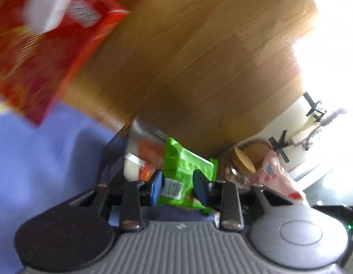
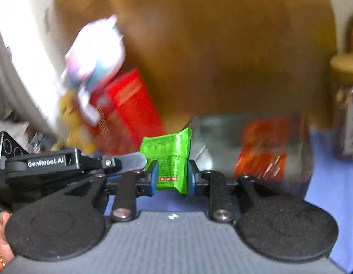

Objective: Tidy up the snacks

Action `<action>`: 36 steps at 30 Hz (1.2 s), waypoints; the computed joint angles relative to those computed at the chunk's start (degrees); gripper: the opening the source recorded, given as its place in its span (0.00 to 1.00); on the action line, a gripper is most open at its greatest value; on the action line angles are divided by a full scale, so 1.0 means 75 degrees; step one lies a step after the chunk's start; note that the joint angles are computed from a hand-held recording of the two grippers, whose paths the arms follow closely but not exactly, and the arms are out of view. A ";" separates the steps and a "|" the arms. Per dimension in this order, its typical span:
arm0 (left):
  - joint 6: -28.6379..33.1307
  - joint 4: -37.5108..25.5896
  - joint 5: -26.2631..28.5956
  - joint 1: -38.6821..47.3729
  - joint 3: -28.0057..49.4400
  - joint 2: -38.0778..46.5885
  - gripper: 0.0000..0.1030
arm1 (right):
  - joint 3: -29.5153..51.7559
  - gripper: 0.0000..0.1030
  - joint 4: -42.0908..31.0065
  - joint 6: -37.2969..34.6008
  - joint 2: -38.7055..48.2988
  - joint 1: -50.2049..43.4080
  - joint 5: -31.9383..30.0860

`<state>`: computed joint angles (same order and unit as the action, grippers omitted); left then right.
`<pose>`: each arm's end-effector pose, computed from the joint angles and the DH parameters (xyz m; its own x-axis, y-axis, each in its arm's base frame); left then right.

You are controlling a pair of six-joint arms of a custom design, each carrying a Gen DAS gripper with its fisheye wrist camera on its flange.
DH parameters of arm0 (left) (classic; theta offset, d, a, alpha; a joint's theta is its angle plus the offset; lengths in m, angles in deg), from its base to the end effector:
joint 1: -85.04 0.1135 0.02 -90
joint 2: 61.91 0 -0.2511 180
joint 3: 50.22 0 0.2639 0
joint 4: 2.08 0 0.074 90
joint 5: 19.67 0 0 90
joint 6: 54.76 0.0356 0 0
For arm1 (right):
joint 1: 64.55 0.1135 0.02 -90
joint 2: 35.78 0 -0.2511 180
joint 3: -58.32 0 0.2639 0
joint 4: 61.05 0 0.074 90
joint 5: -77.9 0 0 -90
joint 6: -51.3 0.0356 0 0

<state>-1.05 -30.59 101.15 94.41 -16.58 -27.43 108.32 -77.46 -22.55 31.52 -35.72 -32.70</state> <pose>0.1688 0.0094 0.2005 -0.5678 -0.6089 -0.5539 -0.0438 0.6943 -0.7183 0.2255 0.1384 0.2071 -0.6639 -0.0682 -0.7447 -0.5446 0.7266 0.4189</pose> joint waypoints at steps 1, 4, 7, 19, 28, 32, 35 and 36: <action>-0.0018 0.0561 -0.0299 -0.0252 0.0233 0.0842 0.29 | 0.0206 0.29 0.0090 0.0000 0.0387 -0.0077 0.0096; 0.0075 0.1480 -0.1267 -0.0883 0.0615 0.2348 0.38 | 0.0528 0.37 0.0133 -0.0201 0.1207 -0.0077 0.0389; 0.0109 0.1647 -0.1660 -0.1166 0.0662 0.2731 0.39 | 0.0419 0.37 0.0112 -0.0389 0.1252 0.0014 0.0969; -0.0094 -0.1282 -0.3472 -0.4346 -0.0400 -0.1442 0.44 | -0.1925 0.39 -0.3862 -0.2935 -0.3070 -0.6199 -0.3652; -0.2039 0.1170 -0.3367 -0.6512 -0.0102 0.2096 0.51 | -0.2254 0.35 -0.4208 -0.2873 -0.1900 -0.6443 -0.4150; -0.2323 0.1544 -0.3888 -0.6905 -0.0210 0.2511 0.51 | -0.2813 0.30 -0.3962 -0.2480 -0.2531 -0.6353 -0.4450; -0.2313 0.1570 -0.4254 -0.7180 -0.0155 0.2549 0.45 | -0.2914 0.28 -0.4249 -0.2570 -0.2524 -0.6666 -0.4751; -0.2318 0.1419 -0.4380 -0.7266 -0.0172 0.2385 0.40 | -0.2897 0.26 -0.4451 -0.2571 -0.2653 -0.6681 -0.4753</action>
<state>-18.44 -19.95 68.30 39.91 -17.86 -9.54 86.59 -110.84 -41.83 11.62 -85.83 -68.34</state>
